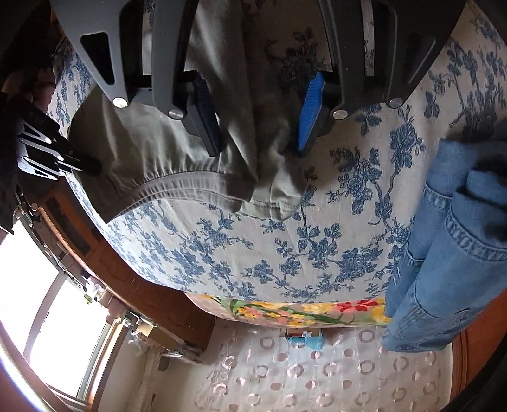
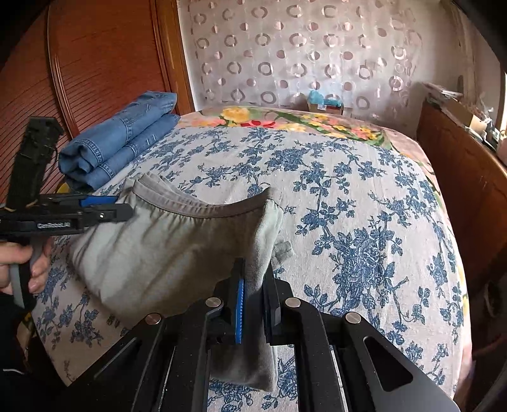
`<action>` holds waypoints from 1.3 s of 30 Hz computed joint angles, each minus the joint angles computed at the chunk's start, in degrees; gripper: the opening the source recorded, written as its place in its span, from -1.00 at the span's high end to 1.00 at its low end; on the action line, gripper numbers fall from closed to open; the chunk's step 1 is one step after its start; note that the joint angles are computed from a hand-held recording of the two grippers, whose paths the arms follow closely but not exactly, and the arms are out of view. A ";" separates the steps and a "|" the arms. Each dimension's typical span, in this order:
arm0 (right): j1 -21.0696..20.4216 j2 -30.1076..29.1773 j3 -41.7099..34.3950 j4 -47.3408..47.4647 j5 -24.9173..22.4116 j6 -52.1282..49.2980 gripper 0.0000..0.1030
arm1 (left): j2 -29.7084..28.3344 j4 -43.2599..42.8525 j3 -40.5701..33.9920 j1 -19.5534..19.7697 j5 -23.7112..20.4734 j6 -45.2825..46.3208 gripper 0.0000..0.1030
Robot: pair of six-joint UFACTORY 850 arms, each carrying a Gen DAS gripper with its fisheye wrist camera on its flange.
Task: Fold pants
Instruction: 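Grasp the folded sweatpants bundle with both tools and lift it, then carry the lifted sweatpants with both tools over the blue jeans stack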
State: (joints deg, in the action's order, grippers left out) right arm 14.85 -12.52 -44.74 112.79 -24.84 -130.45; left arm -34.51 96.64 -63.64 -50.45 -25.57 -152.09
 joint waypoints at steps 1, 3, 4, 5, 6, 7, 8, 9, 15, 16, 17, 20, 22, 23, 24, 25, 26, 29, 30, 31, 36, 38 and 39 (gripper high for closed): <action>-0.23 0.05 0.08 -0.30 -0.38 0.29 0.82 | 0.22 2.57 0.37 0.10 0.20 -2.31 0.13; -0.44 0.14 0.19 -0.45 -0.99 0.41 0.82 | 0.35 5.86 0.70 -0.04 -0.02 -4.59 0.58; -0.67 0.20 0.32 -0.57 -1.38 0.34 0.82 | 0.47 6.78 0.86 -0.34 -0.60 -5.26 0.77; -0.82 0.29 0.48 -0.47 -1.77 0.17 0.82 | 0.77 7.91 1.07 -0.43 -0.83 -5.86 0.80; -0.88 0.41 0.61 -0.12 -2.00 -0.11 0.82 | 1.13 8.33 1.33 -1.02 -2.17 -5.74 0.80; -0.95 0.63 0.78 0.27 -2.20 -0.41 0.82 | 1.88 9.82 2.05 -1.62 -3.80 -7.43 0.80; -1.08 0.86 0.90 0.17 -2.58 -0.26 0.82 | 2.73 11.11 2.76 -1.91 -4.42 -9.08 0.80; -1.19 1.23 1.12 0.21 -3.01 -0.19 0.82 | 3.55 11.96 3.37 -2.28 -5.31 -10.17 0.81; -1.21 5.61 3.28 2.22 -5.07 -2.60 0.83 | 7.82 7.34 5.22 -5.64 -11.92 -4.96 0.81; -1.17 6.37 3.54 2.57 -5.35 -3.02 0.83 | 8.41 6.64 5.48 -6.03 -12.67 -4.23 0.81; -1.13 7.06 3.67 2.74 -5.57 -3.29 0.83 | 8.95 5.99 5.70 -6.41 -13.44 -3.44 0.81; -0.89 8.96 4.01 2.88 -6.12 -4.04 0.83 | 10.44 4.81 6.57 -7.29 -15.40 -2.12 0.81; -0.52 10.00 4.15 3.65 -6.16 -5.10 0.83 | 11.69 3.27 7.31 -8.01 -17.26 -0.39 0.81; -0.36 10.36 4.21 3.95 -6.42 -5.56 0.83 | 12.06 2.81 7.56 -8.16 -17.90 0.02 0.81; -0.14 10.68 4.13 4.07 -6.53 -5.78 0.83 | 12.82 2.30 8.18 -8.39 -18.71 0.42 0.81; 0.01 10.72 4.06 4.41 -6.75 -6.23 0.83 | 13.40 2.13 8.77 -8.52 -19.27 0.49 0.81; 0.20 10.73 3.86 4.51 -6.96 -6.42 0.83 | 13.98 1.87 9.33 -8.69 -20.06 0.47 0.81; 1.23 10.15 2.84 4.97 -7.10 -7.48 0.83 | 15.53 0.95 10.89 -9.02 -22.01 0.77 0.81; 1.63 9.88 2.32 4.88 -7.06 -7.68 0.83 | 16.10 0.17 11.35 -9.24 -22.75 1.12 0.81; 2.04 9.66 1.78 4.64 -6.98 -7.59 0.83 | 16.81 -0.23 11.96 -9.04 -23.11 1.07 0.81; 3.57 7.37 -2.03 4.41 -9.24 -7.12 0.83 | 19.74 -1.13 14.12 -7.77 -24.67 2.10 0.81; 4.09 5.92 -4.05 4.52 -9.72 -7.65 0.83 | 21.23 -1.42 15.24 -7.22 -25.71 2.46 0.81; 4.47 5.27 -5.18 4.50 -9.81 -7.70 0.83 | 21.59 -1.49 15.54 -6.97 -26.09 2.47 0.81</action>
State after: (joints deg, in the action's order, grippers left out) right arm 19.32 -7.24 -49.92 117.29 -34.65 -138.15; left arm -12.93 95.15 -48.10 -57.43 -51.66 -149.62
